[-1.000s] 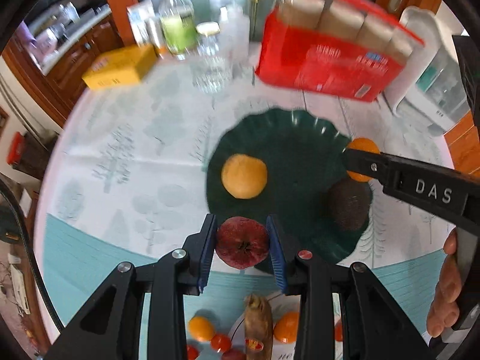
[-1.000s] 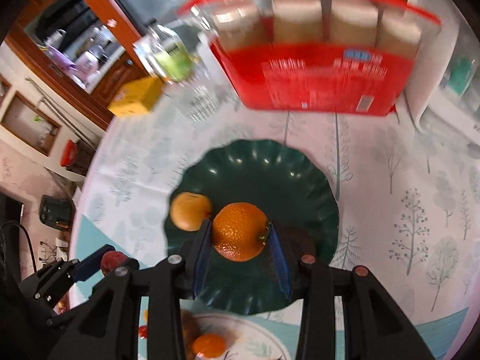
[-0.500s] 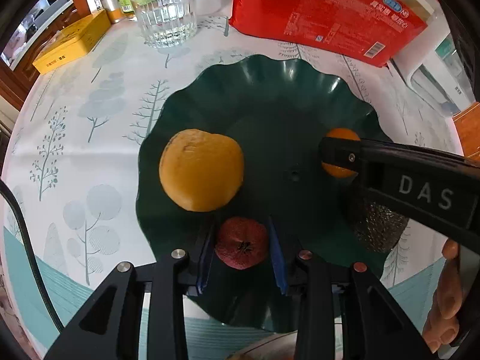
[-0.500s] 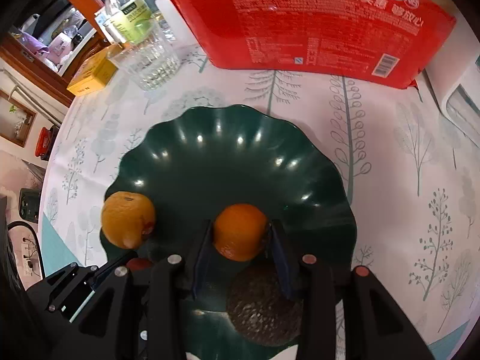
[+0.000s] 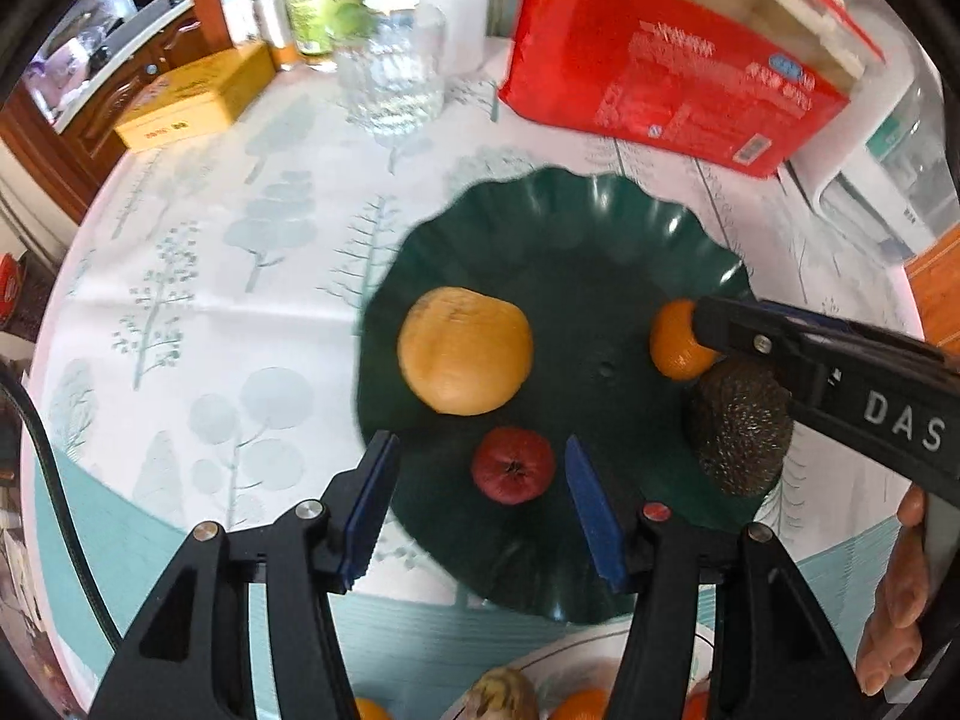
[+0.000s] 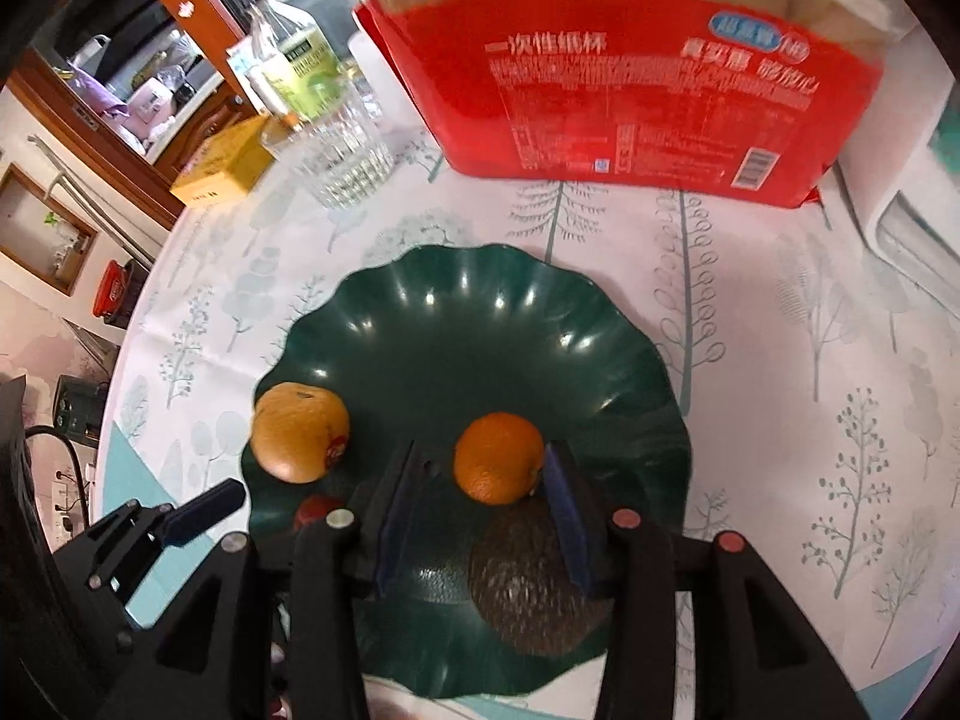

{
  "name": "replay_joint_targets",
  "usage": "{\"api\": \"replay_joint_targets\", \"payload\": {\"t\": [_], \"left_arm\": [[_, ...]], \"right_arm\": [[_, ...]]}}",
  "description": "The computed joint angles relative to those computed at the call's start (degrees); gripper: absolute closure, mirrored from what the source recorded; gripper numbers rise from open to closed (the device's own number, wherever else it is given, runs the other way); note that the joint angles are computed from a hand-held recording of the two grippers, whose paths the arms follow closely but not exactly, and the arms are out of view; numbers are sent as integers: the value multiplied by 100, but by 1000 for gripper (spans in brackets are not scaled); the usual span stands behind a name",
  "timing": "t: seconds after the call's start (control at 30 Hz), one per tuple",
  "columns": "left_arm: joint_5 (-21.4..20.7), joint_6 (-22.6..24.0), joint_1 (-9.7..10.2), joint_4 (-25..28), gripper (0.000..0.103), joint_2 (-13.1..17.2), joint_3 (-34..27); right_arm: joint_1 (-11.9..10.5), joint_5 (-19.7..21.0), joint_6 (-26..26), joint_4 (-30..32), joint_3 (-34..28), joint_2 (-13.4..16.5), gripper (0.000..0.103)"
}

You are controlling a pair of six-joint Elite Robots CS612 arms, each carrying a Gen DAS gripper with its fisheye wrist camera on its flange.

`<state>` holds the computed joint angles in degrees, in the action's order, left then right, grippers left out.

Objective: Organize fruits
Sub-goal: 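Withdraw both tools from the green plate back toward the fruit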

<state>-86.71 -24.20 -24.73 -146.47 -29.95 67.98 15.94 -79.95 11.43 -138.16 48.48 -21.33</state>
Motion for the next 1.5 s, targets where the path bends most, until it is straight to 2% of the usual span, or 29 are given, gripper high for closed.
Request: {"api": "replay_joint_targets", "payload": {"t": [0.27, 0.57, 0.93, 1.23, 1.5], "left_arm": [[253, -231, 2, -362, 44, -465, 589], [554, -375, -148, -904, 38, -1074, 1492], [684, -620, -300, -1620, 35, -1717, 2603], [934, -862, -389, -1918, 34, -1985, 3233], [1095, -955, -407, -1879, 33, -2004, 3542]], "right_arm": [[0, 21, -89, -730, 890, -541, 60], [76, 96, -371, -1499, 1998, -1196, 60], [81, 491, -290, -2230, 3171, -1826, 60], [71, 707, -221, -2493, 3684, -2065, 60], [81, 586, -183, -2343, 3829, -2015, 60]]}}
